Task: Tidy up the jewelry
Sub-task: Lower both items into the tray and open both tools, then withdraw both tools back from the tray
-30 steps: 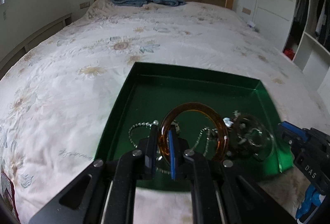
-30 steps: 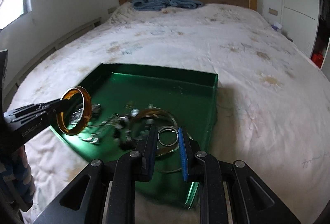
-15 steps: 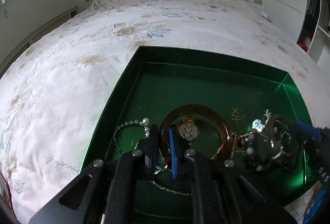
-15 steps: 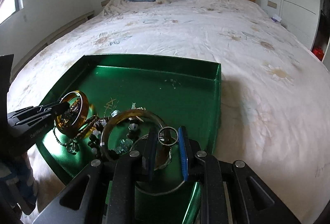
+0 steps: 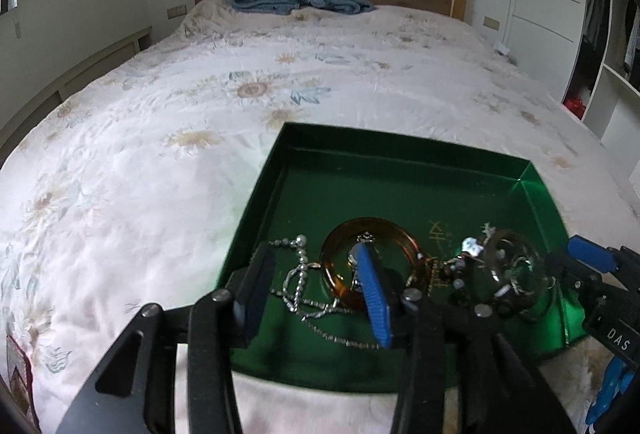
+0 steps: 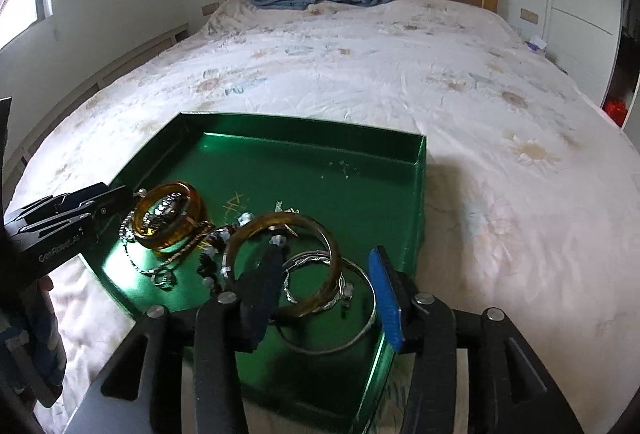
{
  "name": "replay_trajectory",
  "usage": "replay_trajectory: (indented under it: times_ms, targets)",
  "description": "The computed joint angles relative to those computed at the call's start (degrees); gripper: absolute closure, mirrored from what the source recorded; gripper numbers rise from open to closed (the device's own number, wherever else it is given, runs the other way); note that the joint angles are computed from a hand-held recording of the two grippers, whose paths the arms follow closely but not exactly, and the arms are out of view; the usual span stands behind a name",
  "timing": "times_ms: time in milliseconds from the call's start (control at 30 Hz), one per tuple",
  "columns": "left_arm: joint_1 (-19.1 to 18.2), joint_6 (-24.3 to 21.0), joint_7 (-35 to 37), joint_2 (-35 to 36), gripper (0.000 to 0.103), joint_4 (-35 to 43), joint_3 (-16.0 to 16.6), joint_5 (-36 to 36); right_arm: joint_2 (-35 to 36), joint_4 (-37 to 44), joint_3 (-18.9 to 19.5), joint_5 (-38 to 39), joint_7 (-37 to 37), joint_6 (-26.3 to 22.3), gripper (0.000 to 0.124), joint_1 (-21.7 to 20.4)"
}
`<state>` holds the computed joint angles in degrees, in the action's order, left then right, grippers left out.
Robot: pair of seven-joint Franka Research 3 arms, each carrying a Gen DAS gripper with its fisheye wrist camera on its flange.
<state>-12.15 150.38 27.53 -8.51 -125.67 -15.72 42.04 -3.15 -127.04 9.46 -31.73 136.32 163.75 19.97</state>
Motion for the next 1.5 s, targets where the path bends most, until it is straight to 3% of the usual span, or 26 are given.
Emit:
replay_trajectory:
  times_ms: [200, 433, 800, 1133, 1500]
  targets:
    - [-0.15, -1.32, -1.14, -6.29, 0.055, -3.58, -1.0, -0.85, -5.12, -2.43, 2.23, -2.02, 2.18, -1.42, 0.073, -0.99]
    - [-0.05, -3.5, -2.26, -16.44, 0.052, -9.43, -3.11, -1.73, -13.46, -7.45, 7.51, -2.52, 4.0, -2.97, 0.067, -3.24]
    - [-3.34, -7.73, -0.58, -32.18, 0.049, -17.45, -6.75, -5.96, -28.07, -17.08, 14.45, 7.0, 2.25, -3.42, 0.058, -4.68]
    - [-8.05, -15.08, -0.92, -41.8, 0.048, -20.55, -10.92, -8.79, -40.05, -23.24, 19.07, 14.99, -0.77, -5.2, 0.051, -3.72]
    - [-11.87, -24.02, -3.58, -46.85, 0.047, -20.42, -15.46, -8.14, -50.69, -28.12, 21.3, 20.25, -2.61, -8.1, 0.042, -0.89]
